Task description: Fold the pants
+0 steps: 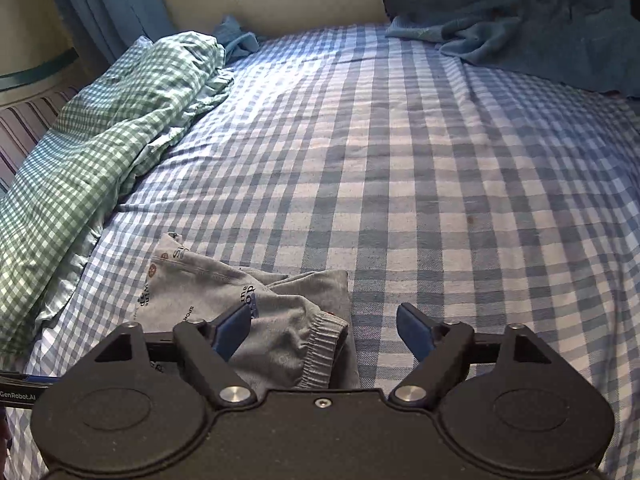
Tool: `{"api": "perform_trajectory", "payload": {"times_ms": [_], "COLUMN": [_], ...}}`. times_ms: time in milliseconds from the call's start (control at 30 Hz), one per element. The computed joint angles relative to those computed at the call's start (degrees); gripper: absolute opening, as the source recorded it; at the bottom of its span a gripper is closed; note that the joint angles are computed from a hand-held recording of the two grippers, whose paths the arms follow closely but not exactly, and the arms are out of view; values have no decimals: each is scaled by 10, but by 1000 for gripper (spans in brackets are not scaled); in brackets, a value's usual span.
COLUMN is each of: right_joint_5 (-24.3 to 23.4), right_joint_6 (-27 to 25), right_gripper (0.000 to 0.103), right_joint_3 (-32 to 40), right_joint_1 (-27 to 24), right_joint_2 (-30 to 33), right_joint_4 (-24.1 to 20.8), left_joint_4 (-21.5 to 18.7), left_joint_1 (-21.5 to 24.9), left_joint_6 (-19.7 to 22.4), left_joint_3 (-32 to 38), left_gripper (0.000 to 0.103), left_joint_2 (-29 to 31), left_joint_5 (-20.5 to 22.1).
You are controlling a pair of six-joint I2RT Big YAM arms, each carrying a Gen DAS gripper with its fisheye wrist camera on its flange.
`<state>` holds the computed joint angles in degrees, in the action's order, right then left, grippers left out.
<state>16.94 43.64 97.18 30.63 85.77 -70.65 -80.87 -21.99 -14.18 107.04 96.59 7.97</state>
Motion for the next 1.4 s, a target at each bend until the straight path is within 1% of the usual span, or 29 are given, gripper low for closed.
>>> {"api": "perform_trajectory", "payload": {"times_ms": [67, 100, 167, 200, 267, 333, 400, 467, 567, 633, 733, 800, 867, 1000, 1100, 1200, 1300, 1400], "right_joint_5": [28, 39, 59, 66, 82, 97, 113, 132, 150, 160, 163, 166, 170, 181, 197, 210, 212, 209], "right_joint_6": [9, 16, 32, 40, 57, 76, 98, 124, 167, 190, 204, 209, 207, 219, 243, 279, 298, 319], "right_gripper": [95, 98, 99, 101, 102, 102, 102, 102, 102, 102, 102, 102, 102, 102, 102, 102, 102, 102], "right_joint_3": [-6, -10, -19, -24, -33, -42, -50, -59, -74, -87, -102, -108, -112, -104, -93, -80, -71, -63], "right_joint_1": [21, 31, 54, 65, 89, 118, 146, 176, 216, 241, 269, 285, 302, 328, 341, 354, 357, 360], "right_joint_2": [-18, -27, -45, -53, -68, -82, -93, -105, -122, -133, -146, -152, -154, -147, -137, -123, -110, -100], "right_joint_4": [2, 4, 7, 7, 9, 4, -5, -18, -35, -42, -52, -57, -64, -92, -111, -134, -142, -151], "left_joint_4": [22, 34, 53, 59, 76, 90, 96, 102, 108, 105, 95, 92, 88, 91, 92, 91, 103, 104], "left_joint_1": [-1, -3, -12, -17, -25, -32, -41, -50, -70, -85, -115, -129, -134, -132, -127, -115, -112, -107], "left_joint_6": [-6, -7, -2, 2, 2, -8, -20, -24, -19, -15, -13, -15, -14, 6, 32, 63, 89, 100], "left_joint_3": [-27, -43, -68, -77, -103, -130, -154, -179, -216, -234, -259, -271, -280, -299, -307, -311, -320, -321], "left_gripper": [99, 99, 100, 101, 102, 102, 102, 103, 103, 103, 103, 103, 103, 103, 103, 103, 103, 103], "left_joint_2": [-29, -45, -73, -85, -113, -143, -172, -204, -253, -276, -313, -330, -344, -364, -369, -371, -377, -377], "left_joint_5": [-4, -15, -52, -70, -92, -110, -122, -133, -166, -192, -246, -265, -264, -246, -226, -195, -194, -186]}}
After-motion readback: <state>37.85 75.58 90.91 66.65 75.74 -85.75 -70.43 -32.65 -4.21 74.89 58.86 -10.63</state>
